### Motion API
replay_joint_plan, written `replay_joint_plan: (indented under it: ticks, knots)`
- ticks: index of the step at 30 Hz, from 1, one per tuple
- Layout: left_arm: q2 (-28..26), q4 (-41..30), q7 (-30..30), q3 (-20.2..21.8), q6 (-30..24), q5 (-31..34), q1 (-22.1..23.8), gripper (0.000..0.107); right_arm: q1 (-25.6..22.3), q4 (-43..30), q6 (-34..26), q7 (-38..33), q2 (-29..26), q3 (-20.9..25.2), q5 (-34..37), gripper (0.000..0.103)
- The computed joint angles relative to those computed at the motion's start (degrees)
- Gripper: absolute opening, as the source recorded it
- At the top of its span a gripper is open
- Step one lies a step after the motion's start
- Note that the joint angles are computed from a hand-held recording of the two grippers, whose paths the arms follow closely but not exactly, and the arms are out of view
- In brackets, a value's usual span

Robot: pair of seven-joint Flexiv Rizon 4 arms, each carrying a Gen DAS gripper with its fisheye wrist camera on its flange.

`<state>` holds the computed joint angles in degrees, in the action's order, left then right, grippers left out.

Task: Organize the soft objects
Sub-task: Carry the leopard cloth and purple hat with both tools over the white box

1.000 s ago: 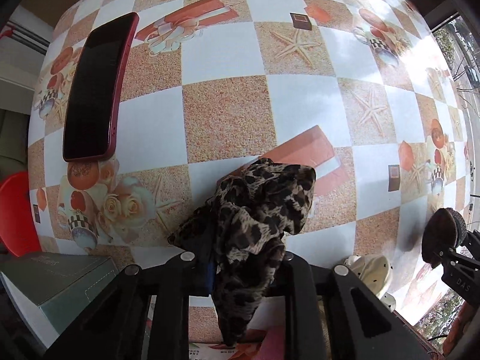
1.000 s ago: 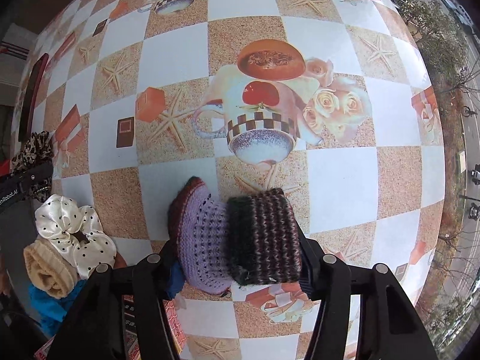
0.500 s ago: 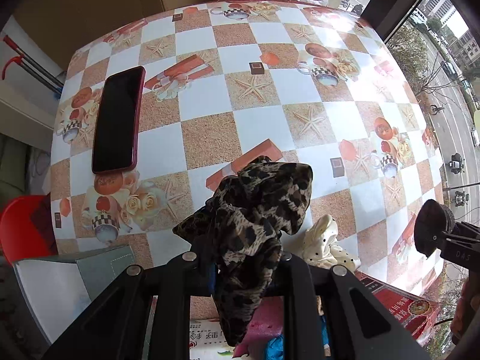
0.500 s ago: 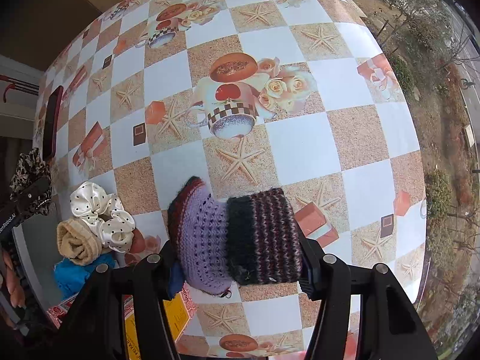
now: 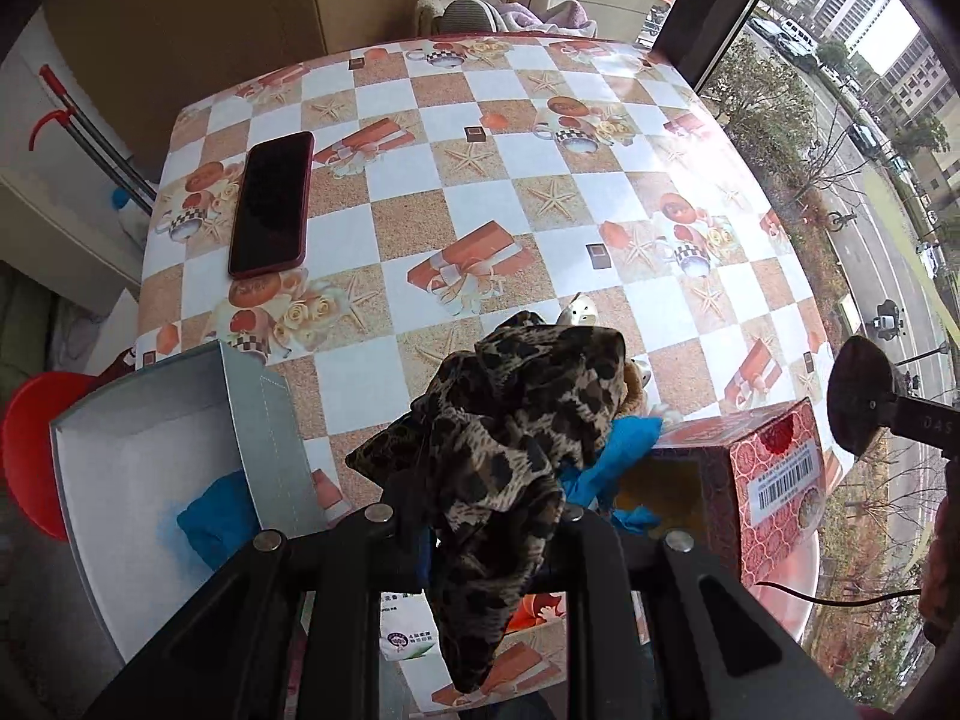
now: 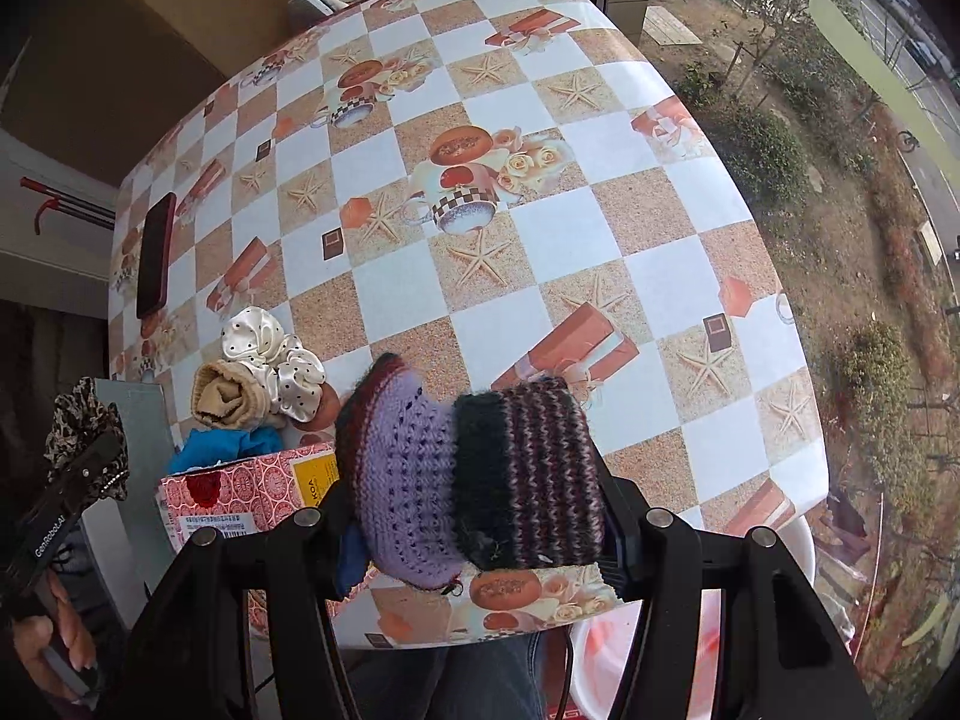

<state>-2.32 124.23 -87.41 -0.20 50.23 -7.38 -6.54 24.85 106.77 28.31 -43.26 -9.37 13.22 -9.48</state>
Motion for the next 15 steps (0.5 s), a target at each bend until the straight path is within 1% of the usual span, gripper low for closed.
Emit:
replay_joint_plan:
  ticks: [7, 11, 15]
  knots:
    - [8.32, 6.25, 1.97, 1.68, 0.44, -0.69, 0.36, 0.021, 3.02, 0.46, 0.06, 4.61, 3.57, 2.01, -3.19, 0.060]
    - [12.27, 9.15, 1.97, 2.60, 0.54, -0.75, 1.43, 0.021, 5.29, -1.18, 0.51, 5.25, 3.03, 3.10, -4.29, 0.060]
    - [16.41, 11.97, 0.98, 3.61, 0.91, 0.60, 3.16, 0.021, 8.18, -4.09, 0.91, 3.41, 0.50, 4.12, -4.80, 0.060]
